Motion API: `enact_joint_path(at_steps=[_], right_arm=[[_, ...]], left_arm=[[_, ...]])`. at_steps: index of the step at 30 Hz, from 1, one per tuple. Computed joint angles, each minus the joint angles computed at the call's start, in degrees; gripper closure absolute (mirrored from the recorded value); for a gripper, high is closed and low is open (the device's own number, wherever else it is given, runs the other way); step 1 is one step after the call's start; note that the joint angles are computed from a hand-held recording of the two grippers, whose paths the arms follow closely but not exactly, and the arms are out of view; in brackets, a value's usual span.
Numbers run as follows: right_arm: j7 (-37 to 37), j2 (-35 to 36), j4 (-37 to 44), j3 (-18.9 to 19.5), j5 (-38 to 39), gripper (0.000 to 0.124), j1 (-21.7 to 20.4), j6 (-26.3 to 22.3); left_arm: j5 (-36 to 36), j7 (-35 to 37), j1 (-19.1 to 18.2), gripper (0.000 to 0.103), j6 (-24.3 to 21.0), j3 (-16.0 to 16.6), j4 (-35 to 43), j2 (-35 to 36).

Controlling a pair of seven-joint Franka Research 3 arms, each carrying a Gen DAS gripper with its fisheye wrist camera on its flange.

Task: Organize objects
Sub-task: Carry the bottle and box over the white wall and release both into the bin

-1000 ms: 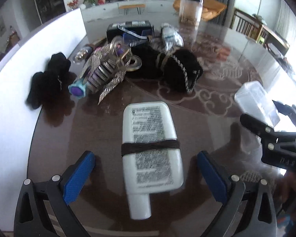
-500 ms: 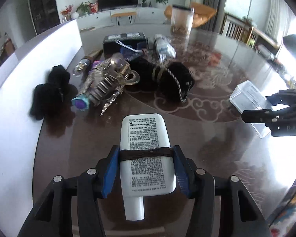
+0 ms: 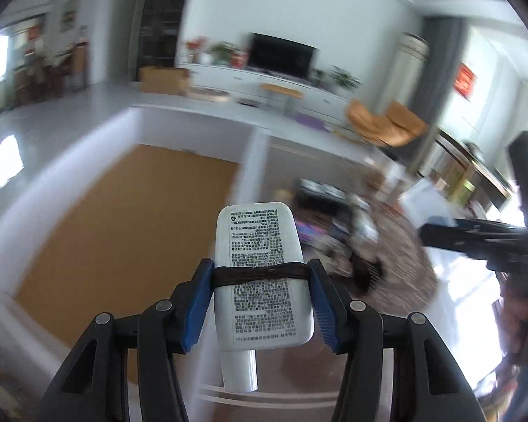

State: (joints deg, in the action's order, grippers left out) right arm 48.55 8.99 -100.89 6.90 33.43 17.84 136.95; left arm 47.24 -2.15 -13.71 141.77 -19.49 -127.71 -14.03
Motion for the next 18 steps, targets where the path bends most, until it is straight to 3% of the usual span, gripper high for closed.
enact_joint_path(at_steps=[4,9,10,11,12,13,14,18], right_arm=[[-1.04,2.29,5.51,3.54,3.38,0.061,3.59,-1.16],[4.92,11.62,15.64,5.71,-2.98,0.061,11.1,-1.09],[6.07,12.98,16.82,5.69,-4.16,0.06,11.99,-1.03],[7.93,15.1,18.9,5.55,-5.92,0.059,13.29,-1.22],[9.72,17.11,21.17,5.3,-7.66,0.05,14.31,-2.35],[12.38,19.49,23.92,6.18,-10.3,0.042,14.35,-3.91],[12.85,20.18,24.66,5.07,-9.55,0.042,15.29,-4.42],[10.1,17.35,19.4,6.53,-5.28,0.038,12.14,-1.23]], left_arm=[[-5.78,2.26,1.42,0.05,-2.46,3.24,-7.26,-7.73],[-11.79,7.6,4.2,0.049,-6.69,5.27,-11.52,-11.13],[-12.86,8.49,4.6,0.045,-7.35,5.47,-11.67,-11.03],[-13.85,9.0,5.11,0.035,-7.96,5.64,-11.56,-10.39],[-14.48,9.07,5.61,0.031,-8.17,5.75,-11.87,-10.32],[-14.38,8.37,6.17,0.029,-7.98,5.46,-12.42,-10.69],[-13.97,7.49,6.6,0.029,-7.49,4.94,-12.72,-10.61],[-10.32,3.54,7.26,0.029,-6.06,1.88,-11.87,-10.03]])
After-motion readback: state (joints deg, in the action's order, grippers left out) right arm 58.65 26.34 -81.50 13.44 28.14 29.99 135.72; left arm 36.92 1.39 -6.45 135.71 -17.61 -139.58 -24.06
